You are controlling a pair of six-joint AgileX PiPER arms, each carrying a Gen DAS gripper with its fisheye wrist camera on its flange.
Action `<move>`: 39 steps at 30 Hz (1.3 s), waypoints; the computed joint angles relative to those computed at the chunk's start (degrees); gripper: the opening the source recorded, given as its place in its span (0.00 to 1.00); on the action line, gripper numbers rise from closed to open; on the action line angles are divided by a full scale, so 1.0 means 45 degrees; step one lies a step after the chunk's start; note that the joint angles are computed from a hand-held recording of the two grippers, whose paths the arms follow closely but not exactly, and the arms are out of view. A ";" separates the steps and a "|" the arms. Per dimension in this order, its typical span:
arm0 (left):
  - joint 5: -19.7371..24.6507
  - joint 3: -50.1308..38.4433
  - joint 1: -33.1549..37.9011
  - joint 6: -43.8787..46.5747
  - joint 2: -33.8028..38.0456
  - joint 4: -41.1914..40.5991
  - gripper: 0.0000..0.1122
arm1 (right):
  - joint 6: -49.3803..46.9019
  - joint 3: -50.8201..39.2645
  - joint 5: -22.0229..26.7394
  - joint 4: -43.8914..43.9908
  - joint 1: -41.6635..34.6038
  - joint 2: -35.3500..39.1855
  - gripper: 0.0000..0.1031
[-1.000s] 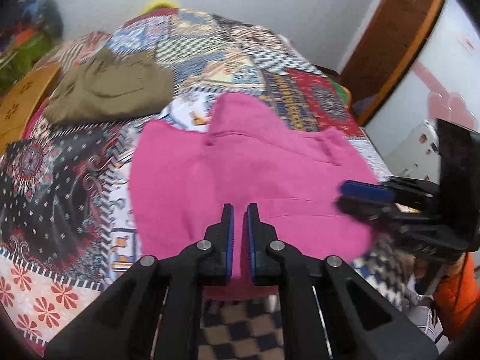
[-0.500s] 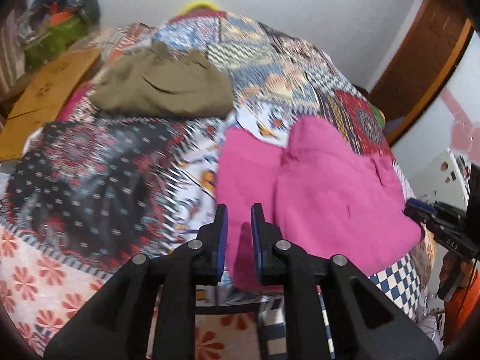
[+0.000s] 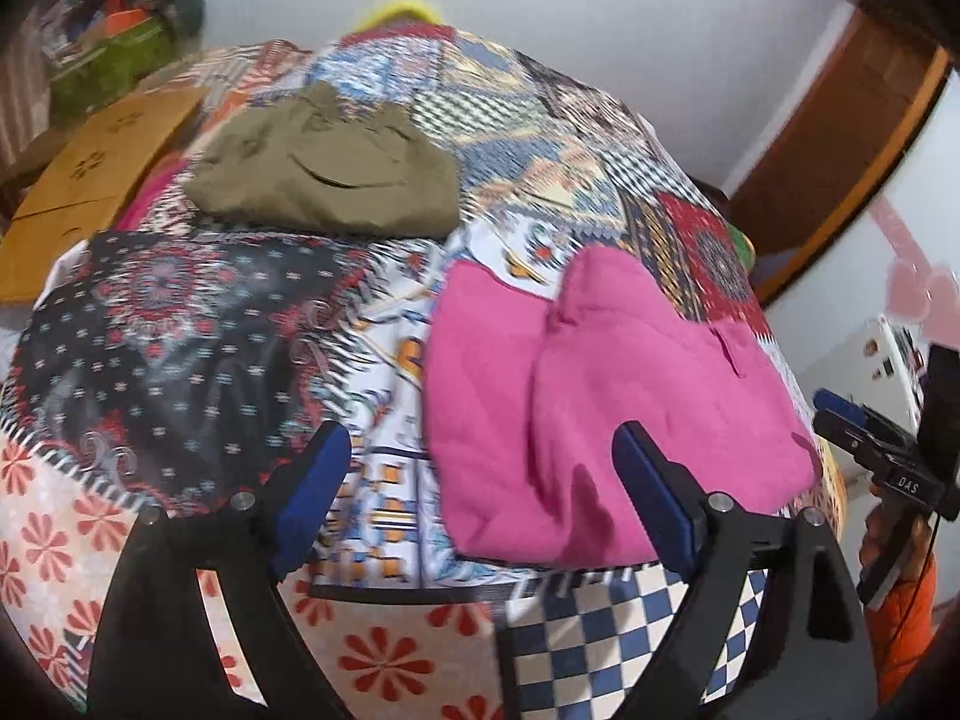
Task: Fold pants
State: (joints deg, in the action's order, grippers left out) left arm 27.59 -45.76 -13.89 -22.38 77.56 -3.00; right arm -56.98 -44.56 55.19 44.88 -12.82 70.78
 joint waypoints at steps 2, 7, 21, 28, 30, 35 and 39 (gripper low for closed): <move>-0.0207 -0.0117 -0.0276 0.0143 0.0417 -0.0129 0.80 | -0.0141 0.0209 -0.0174 0.0083 0.0125 0.0142 0.78; -0.0305 -0.0443 -0.0369 0.0942 0.1517 -0.0854 0.80 | -0.0105 0.0171 -0.0085 0.0503 0.0250 0.1328 0.78; -0.0472 -0.0773 0.1337 0.6564 0.3107 -0.6528 0.88 | -0.0070 -0.0062 0.0104 0.0641 0.0438 0.2439 0.79; 0.0241 -0.1775 0.1837 0.8006 0.4188 -0.8035 0.88 | 0.0137 -0.0693 0.0143 0.0438 0.0713 0.2984 0.79; 0.0500 -0.1940 0.2062 0.8525 0.4339 -0.8525 0.88 | 0.0133 -0.0905 0.0286 0.0524 0.0631 0.3256 0.79; 0.0814 -0.2253 0.2235 0.9143 0.4513 -0.8948 0.88 | 0.0076 -0.1216 0.0391 0.0641 0.0678 0.3700 0.79; 0.0876 -0.2449 0.2015 0.9584 0.4803 -0.8962 0.85 | -0.0181 -0.1059 0.0198 0.0837 0.0740 0.3718 0.79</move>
State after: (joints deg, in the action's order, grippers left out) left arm 31.53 -56.78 -4.82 20.75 99.18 -43.33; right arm -57.79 -49.33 56.08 48.64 -9.49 87.51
